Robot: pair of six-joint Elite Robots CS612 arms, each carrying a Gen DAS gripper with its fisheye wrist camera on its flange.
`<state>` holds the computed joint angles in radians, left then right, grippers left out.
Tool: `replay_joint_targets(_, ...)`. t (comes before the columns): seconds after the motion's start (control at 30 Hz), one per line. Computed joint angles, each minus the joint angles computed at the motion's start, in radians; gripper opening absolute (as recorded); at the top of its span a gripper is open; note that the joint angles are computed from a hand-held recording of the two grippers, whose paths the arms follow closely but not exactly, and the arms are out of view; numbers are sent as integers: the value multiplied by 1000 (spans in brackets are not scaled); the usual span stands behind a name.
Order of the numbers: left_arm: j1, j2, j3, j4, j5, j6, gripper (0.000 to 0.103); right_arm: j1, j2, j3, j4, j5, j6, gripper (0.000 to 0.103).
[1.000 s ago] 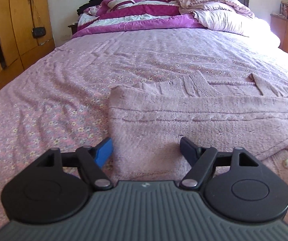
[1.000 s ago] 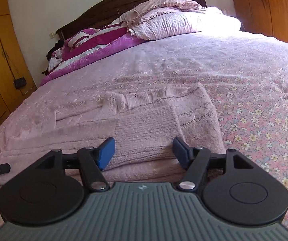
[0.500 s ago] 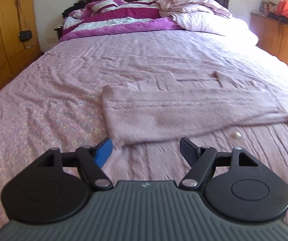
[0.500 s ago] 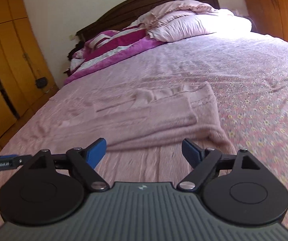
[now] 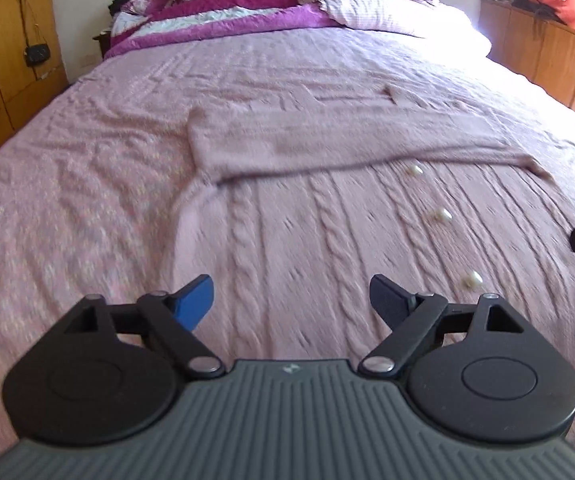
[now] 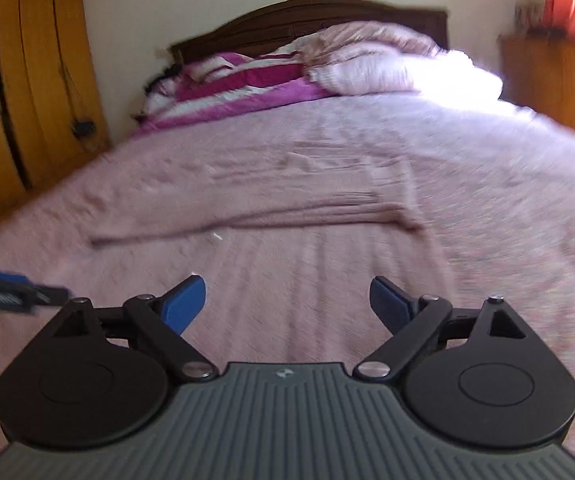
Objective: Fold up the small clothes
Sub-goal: 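Move both open grippers over the ribbed hem of the cardigan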
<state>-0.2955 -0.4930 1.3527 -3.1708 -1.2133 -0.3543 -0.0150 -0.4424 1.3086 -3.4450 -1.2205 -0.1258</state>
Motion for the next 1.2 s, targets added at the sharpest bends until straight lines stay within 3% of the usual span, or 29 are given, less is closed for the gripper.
replay_joint_targets(0.07, -6, -9, 23, -4, -16, 4, 86, 1, -13, 35, -2, -18, -39, 97)
replay_joint_targets(0.37, -27, -19, 74, -11, -108, 71, 86, -9, -48, 125, -4, 36, -244, 102)
replay_joint_targets(0.6, -50, -16, 89, 8, -43, 193, 86, -1, -54, 136, 78, 21, -376, 102)
replay_joint_targets(0.73, -58, -9, 80, 63, 30, 166, 86, 10, -61, 132, 191, -2, -446, 102)
replay_joint_targets(0.93, -54, -8, 88, 38, 15, 155, 86, 32, -54, 125, 238, -63, -564, 102)
replay_joint_targets(1.0, -54, -7, 90, 25, 12, 154, 86, 49, -41, 112, 226, -115, -619, 102)
replay_joint_targets(1.1, -53, -7, 98, -5, -13, 162, 86, 66, -18, 93, 169, -154, -671, 102)
replay_joint_targets(1.2, -42, -10, 105, -28, -112, 189, 86, 62, -15, 84, 158, -120, -652, 102)
